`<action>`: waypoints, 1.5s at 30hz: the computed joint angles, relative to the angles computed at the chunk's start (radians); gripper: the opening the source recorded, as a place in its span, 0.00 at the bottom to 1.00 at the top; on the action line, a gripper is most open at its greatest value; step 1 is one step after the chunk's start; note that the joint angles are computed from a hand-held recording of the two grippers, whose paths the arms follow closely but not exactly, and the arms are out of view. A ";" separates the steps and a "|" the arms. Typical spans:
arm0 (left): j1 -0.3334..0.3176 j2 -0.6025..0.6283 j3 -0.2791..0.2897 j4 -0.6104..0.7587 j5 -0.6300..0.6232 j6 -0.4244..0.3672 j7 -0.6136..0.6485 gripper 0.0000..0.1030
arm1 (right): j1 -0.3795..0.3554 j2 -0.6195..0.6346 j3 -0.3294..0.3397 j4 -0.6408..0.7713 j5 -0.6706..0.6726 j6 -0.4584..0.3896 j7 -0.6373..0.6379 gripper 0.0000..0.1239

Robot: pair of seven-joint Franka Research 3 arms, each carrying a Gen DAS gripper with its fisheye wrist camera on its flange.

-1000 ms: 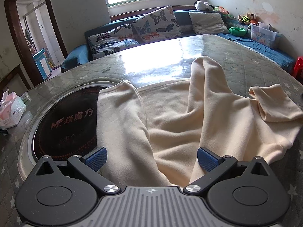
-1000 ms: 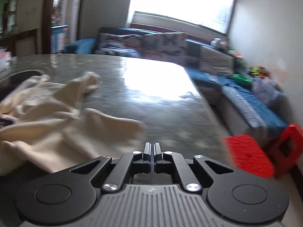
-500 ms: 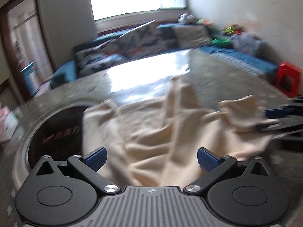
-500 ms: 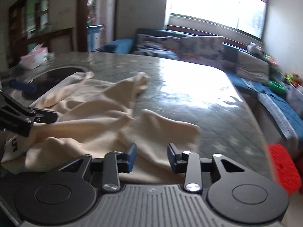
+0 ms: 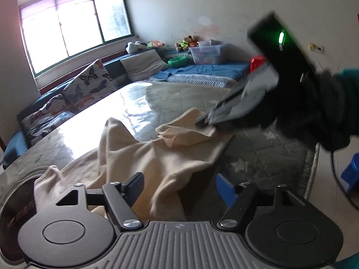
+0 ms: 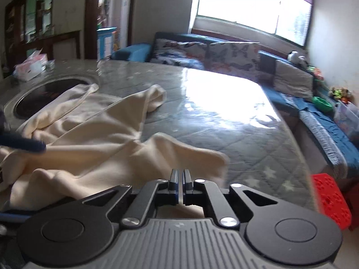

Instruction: Fold clothes

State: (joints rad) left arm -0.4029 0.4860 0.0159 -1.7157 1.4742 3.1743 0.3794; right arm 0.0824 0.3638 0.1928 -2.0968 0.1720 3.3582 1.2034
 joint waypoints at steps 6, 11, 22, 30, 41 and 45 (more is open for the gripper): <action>-0.013 0.027 0.008 -0.001 -0.127 -0.021 0.122 0.25 | -0.224 -0.032 0.182 -0.046 -0.098 0.010 0.079 0.06; -0.056 0.016 0.062 -0.014 -0.137 0.018 0.118 0.16 | -0.419 0.019 0.393 -0.034 -0.230 -0.023 0.084 0.22; -0.087 0.012 0.103 -0.023 -0.157 0.057 0.126 0.15 | -0.263 0.090 0.302 0.063 -0.124 -0.062 -0.029 0.09; -0.054 0.003 0.053 -0.059 -0.300 0.107 0.285 0.13 | -0.150 -0.007 0.130 -0.024 -0.075 0.072 0.025 0.03; 0.287 -0.005 -0.360 -0.164 -0.471 0.119 0.599 0.09 | 0.181 -0.124 -0.261 -0.140 0.335 0.213 -0.149 0.02; 0.386 0.021 -0.482 -0.180 -0.518 0.104 0.692 0.10 | 0.221 -0.116 -0.299 -0.133 0.517 0.222 -0.263 0.02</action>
State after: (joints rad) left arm -0.0171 0.5075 -0.4666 -1.8957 0.9561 3.2784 1.0716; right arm 0.3030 0.2481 -0.1059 -2.2299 0.6886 3.5800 0.9406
